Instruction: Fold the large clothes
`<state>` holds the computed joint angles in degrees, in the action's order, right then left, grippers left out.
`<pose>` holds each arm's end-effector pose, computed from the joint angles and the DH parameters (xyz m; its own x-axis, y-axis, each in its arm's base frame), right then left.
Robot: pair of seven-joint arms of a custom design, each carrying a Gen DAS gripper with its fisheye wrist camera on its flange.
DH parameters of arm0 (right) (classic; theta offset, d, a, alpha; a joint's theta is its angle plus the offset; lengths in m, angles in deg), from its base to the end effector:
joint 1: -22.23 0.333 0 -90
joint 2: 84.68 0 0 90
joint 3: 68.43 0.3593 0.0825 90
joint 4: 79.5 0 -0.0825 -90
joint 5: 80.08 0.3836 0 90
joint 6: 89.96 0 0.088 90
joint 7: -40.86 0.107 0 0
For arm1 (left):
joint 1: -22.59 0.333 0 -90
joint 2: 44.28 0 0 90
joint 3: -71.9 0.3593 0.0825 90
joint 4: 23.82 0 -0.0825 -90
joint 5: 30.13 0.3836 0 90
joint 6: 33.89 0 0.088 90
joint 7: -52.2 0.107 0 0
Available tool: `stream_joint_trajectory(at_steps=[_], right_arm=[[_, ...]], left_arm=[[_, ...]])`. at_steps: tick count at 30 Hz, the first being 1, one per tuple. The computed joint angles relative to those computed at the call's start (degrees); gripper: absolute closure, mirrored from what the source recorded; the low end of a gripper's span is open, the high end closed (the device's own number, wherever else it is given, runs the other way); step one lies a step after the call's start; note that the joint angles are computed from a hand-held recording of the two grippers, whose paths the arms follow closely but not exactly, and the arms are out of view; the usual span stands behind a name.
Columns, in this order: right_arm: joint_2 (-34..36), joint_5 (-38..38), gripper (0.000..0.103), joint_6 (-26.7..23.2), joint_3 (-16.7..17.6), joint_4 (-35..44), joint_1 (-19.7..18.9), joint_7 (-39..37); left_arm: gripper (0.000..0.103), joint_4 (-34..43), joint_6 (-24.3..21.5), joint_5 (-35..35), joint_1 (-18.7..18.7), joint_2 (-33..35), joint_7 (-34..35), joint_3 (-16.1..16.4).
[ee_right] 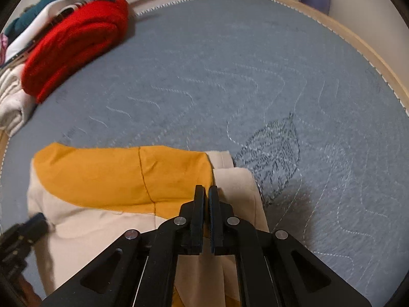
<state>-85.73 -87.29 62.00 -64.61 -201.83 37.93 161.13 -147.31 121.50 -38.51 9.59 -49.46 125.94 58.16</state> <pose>0.5424 0.1962 0.5178 -0.0488 -0.9858 -0.1604 -0.8630 0.1225 -0.4901 0.5020 -0.2519 0.5550 -0.1542 -0.9507 0.2692 -0.8406 -0.0170 -0.5413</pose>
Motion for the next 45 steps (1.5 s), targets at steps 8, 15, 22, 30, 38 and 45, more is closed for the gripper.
stream_joint_trajectory(at_steps=[8,15,22,30,38,45], right_arm=[[-6.4,-1.49,0.043,4.06,-1.62,-4.86,0.02,3.47],[-10.36,29.45,0.03,-9.09,-7.56,-8.11,4.78,-28.26],[-9.78,37.41,0.024,-17.49,-6.61,-10.05,2.38,-37.38],[-9.77,45.42,0.084,-13.73,-5.22,-10.17,1.88,-40.88],[-7.88,58.92,0.091,-7.13,-3.56,-6.48,5.45,-49.88],[-4.66,48.12,0.079,-0.21,1.79,-2.87,6.98,-38.45]], left_arm=[[0.034,-1.57,-13.91,-20.92,-0.93,-3.99,9.13,4.93],[0.029,-5.27,-23.25,-35.64,0.89,-5.15,16.82,6.19],[0.021,-7.29,-21.77,-47.76,1.52,-3.4,21.11,5.13],[0.065,-8.23,-17.74,-47.91,1.33,-7.49,22.59,5.11],[0.065,-10.86,-17.56,-37.57,5.81,-15.55,17.97,8.72],[0.053,-15.36,-21.3,-27.68,12.23,-19.7,14.33,11.03]])
